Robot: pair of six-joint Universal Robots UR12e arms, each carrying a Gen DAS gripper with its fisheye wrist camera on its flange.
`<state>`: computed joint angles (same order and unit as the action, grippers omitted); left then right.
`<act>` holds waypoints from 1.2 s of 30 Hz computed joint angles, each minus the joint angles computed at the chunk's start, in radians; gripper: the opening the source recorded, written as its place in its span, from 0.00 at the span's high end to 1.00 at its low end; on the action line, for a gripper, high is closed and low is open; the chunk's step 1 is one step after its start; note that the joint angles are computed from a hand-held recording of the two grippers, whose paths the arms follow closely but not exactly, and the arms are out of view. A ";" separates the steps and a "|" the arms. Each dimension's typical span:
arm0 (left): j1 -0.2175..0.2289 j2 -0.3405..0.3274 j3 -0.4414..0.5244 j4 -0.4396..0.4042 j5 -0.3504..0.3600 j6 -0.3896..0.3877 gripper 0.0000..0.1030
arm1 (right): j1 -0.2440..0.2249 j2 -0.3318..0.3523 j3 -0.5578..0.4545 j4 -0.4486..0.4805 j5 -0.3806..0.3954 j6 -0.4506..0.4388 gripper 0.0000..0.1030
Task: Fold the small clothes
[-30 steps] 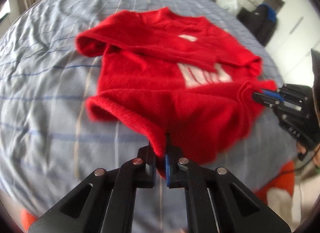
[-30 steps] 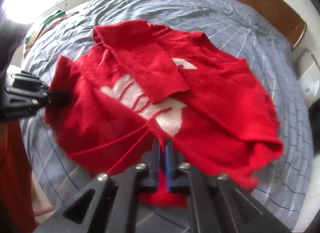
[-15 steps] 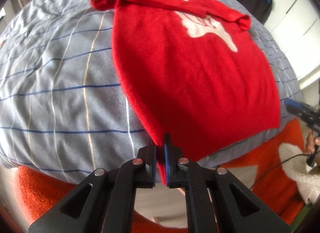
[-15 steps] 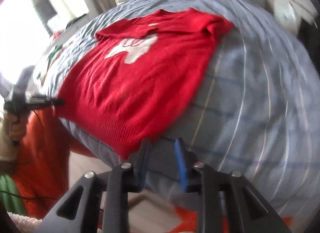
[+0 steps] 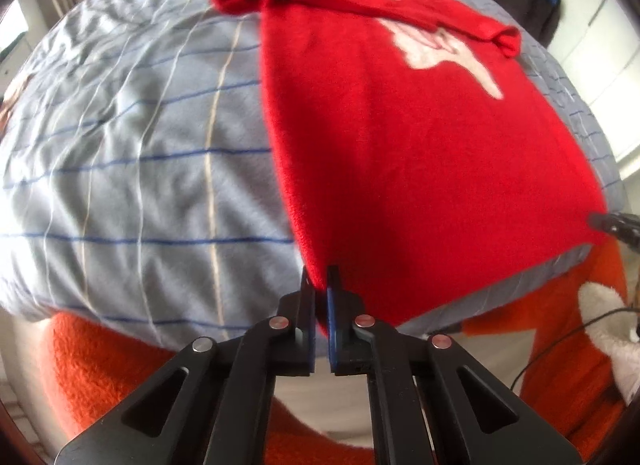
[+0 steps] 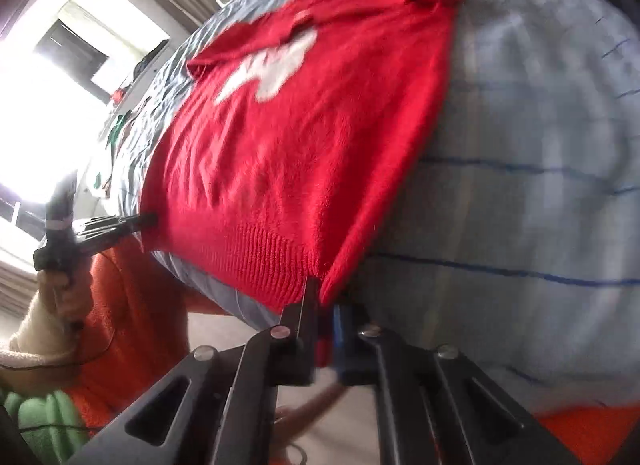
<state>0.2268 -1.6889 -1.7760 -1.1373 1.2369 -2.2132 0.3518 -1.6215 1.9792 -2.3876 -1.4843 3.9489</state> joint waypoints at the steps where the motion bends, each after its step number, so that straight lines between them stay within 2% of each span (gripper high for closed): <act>1: -0.007 -0.006 -0.003 0.010 0.018 -0.010 0.98 | 0.005 -0.006 -0.003 0.025 -0.019 0.006 0.95; 3: -0.029 -0.020 -0.020 0.062 0.059 -0.034 0.98 | -0.001 -0.003 0.008 0.051 -0.013 0.029 0.97; 5: -0.048 -0.026 -0.035 0.115 0.090 -0.054 0.97 | 0.000 0.029 0.011 0.063 -0.016 0.054 0.97; 7: -0.049 -0.022 -0.028 0.104 0.099 -0.064 0.92 | 0.004 0.050 0.019 0.032 -0.033 0.085 0.96; 8: -0.041 -0.016 -0.019 0.083 0.090 -0.065 0.85 | 0.007 0.052 0.016 0.029 -0.043 0.093 0.96; 9: -0.029 -0.009 -0.012 0.075 0.070 -0.071 0.74 | 0.012 0.049 0.014 0.018 -0.052 0.094 0.93; 10: -0.017 -0.004 -0.007 0.081 0.049 -0.076 0.67 | 0.015 0.041 0.019 0.006 -0.056 0.094 0.87; 11: -0.005 -0.001 -0.002 0.107 0.022 -0.087 0.47 | 0.020 0.032 0.021 0.000 -0.066 0.096 0.70; 12: 0.006 -0.004 0.007 0.151 -0.010 -0.109 0.29 | 0.025 0.021 0.026 0.000 -0.087 0.100 0.58; 13: 0.012 -0.014 0.017 0.206 -0.037 -0.144 0.22 | 0.039 0.008 0.024 0.010 -0.148 0.112 0.39; 14: 0.012 -0.031 0.031 0.263 -0.054 -0.181 0.14 | 0.054 0.003 0.018 0.022 -0.206 0.127 0.32; 16: -0.002 -0.091 0.079 0.372 -0.071 -0.247 0.12 | 0.069 0.001 0.004 0.047 -0.276 0.145 0.31; 20: -0.059 -0.231 0.204 0.465 -0.032 -0.304 0.11 | 0.088 0.045 -0.042 0.077 -0.328 0.158 0.31; 23: -0.104 -0.342 0.301 0.556 0.057 -0.301 0.09 | 0.094 0.078 -0.073 0.077 -0.339 0.134 0.31; 24: -0.119 -0.368 0.326 0.560 0.105 -0.294 0.04 | 0.099 0.085 -0.083 0.084 -0.344 0.119 0.31; 25: -0.124 -0.397 0.356 0.534 0.121 -0.275 0.00 | 0.101 0.089 -0.088 0.093 -0.344 0.102 0.31; 26: -0.113 -0.411 0.376 0.492 0.096 -0.261 0.00 | 0.101 0.083 -0.084 0.099 -0.341 0.094 0.31; 28: -0.081 -0.425 0.397 0.434 -0.035 -0.306 0.00 | 0.101 0.091 -0.095 0.111 -0.333 0.098 0.31; 30: -0.058 -0.424 0.389 0.427 -0.115 -0.331 0.00 | 0.103 0.094 -0.099 0.115 -0.335 0.111 0.31; 36: -0.074 -0.414 0.367 0.478 -0.060 -0.311 0.00 | 0.108 0.096 -0.110 0.157 -0.357 0.163 0.31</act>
<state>0.1530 -2.1031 -1.4093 -0.6593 1.1766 -2.5239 0.4603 -1.5252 1.8690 -2.2304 -1.8412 4.1115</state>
